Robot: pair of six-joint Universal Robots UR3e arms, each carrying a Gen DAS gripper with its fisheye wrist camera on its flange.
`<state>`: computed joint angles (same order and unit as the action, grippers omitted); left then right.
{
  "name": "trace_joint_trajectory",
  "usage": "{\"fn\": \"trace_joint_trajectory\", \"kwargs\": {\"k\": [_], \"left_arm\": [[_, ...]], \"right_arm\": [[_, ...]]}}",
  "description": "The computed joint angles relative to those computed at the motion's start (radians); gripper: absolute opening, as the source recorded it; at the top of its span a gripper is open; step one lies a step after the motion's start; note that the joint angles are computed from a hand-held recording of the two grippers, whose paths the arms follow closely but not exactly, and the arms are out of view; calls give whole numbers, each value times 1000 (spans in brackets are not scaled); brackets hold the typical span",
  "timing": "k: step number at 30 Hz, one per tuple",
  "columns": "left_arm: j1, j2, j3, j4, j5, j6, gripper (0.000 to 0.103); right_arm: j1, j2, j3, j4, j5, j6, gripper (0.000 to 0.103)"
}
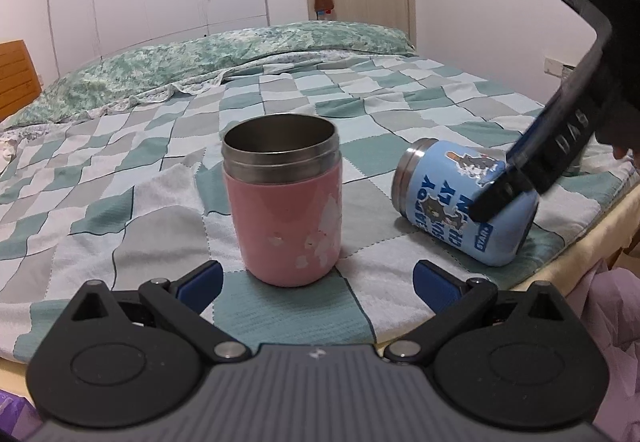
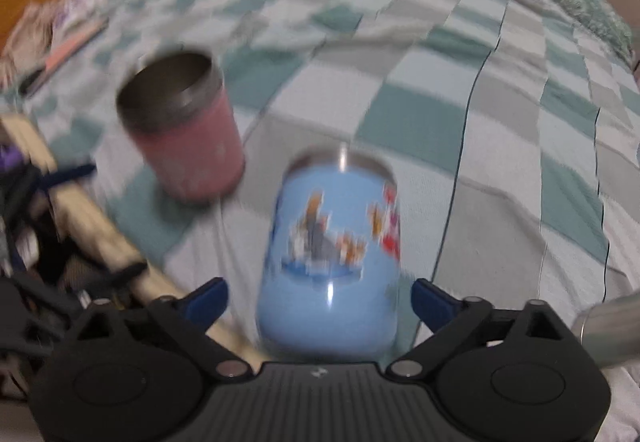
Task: Flip cup upright
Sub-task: 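Rotate the blue tumbler upright with the right tool, opening upward, then lower the upright blue tumbler onto the quilt and open the right tool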
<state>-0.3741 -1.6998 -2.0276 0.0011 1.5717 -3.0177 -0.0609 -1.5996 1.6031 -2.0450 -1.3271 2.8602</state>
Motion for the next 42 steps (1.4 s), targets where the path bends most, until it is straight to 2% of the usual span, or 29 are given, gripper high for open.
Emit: {"fn": "trace_joint_trajectory", "kwargs": {"k": [7, 14, 16, 17, 18, 24, 28, 31, 34, 37, 39, 42], "left_arm": [[6, -19, 21, -3, 8, -9, 103], [11, -34, 34, -11, 2, -12, 103], [13, -33, 32, -12, -3, -11, 103], [13, -34, 33, -12, -3, -10, 103], [13, -37, 36, -13, -2, -9, 103], [16, -42, 29, -3, -10, -19, 103], [16, -43, 18, 13, -16, -38, 103], [12, -45, 19, 20, -18, -61, 103], [-3, -55, 27, 37, -8, -87, 103], [-21, -66, 34, 61, 0, -123, 103], [-30, -78, 42, 70, 9, -137, 103], [-52, -101, 59, 88, 35, -160, 103]], "right_arm": [[40, 155, -129, -7, -37, 90, 100], [66, 259, -211, 22, -57, 111, 99], [58, 256, -191, 13, -52, 107, 94], [52, 246, -168, -7, -55, 109, 84], [32, 220, -121, -42, -25, 104, 83], [-98, -5, 260, -357, 151, 45, 83], [-211, -145, 541, -671, 281, 40, 83], [-277, -173, 698, -942, 346, 70, 83], [-292, -99, 794, -1265, 349, 106, 83], [-253, 28, 823, -1528, 279, 103, 83], [-225, 98, 823, -1622, 233, 96, 83], [-194, 178, 795, -1631, 189, 81, 83]]}}
